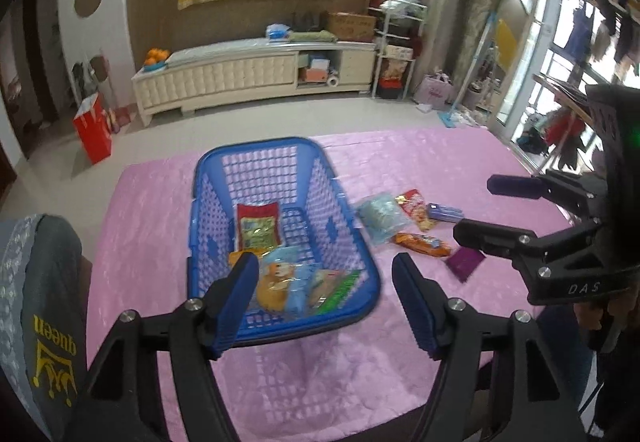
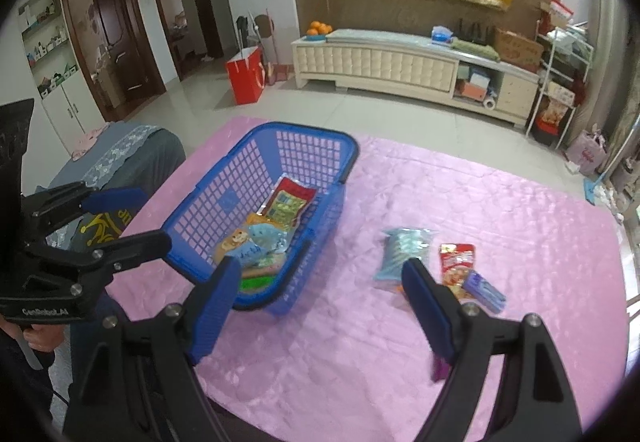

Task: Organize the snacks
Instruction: 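Move both grippers back toward the remaining snacks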

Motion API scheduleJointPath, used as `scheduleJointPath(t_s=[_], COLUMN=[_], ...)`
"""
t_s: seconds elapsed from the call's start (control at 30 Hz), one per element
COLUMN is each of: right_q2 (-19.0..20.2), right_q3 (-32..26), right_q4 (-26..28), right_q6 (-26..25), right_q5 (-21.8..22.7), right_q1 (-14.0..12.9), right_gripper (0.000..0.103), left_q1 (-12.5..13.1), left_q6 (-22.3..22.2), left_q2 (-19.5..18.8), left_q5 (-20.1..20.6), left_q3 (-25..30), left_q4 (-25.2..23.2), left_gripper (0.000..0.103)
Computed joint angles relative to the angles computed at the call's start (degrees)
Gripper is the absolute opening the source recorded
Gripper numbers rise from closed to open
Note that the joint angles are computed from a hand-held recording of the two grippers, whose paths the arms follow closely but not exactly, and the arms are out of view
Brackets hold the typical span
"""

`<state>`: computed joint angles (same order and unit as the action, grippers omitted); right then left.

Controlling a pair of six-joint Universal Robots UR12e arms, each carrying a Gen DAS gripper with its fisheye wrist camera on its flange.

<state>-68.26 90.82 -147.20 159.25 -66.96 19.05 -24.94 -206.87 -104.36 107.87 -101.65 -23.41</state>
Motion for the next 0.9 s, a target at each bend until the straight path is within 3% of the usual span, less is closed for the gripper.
scheduleJointPath(t_s=[0.53, 0.8, 0.9], right_q2=[-3.7, -2.1, -1.0], right_q3=[6.2, 6.2, 5.7], right_q4=[-6.8, -4.4, -0.9], right_q6=[0.7, 0.5, -0.7], right_q5=[-1.9, -1.2, -0.7], right_q1=[-5.8, -8.8, -9.6], right_gripper=[0.088, 0.088, 0.088], left_q1=[-4.6, -5.2, -5.4], left_q6=[2.1, 2.5, 2.8], left_q2=[-7.1, -12.2, -14.0], left_q5=[-0.7, -3.3, -4.0], left_q3=[9.2, 14.7, 16.3], left_q4=[-2.4, -5.8, -6.9], left_gripper=[0.071, 0.071, 0.071])
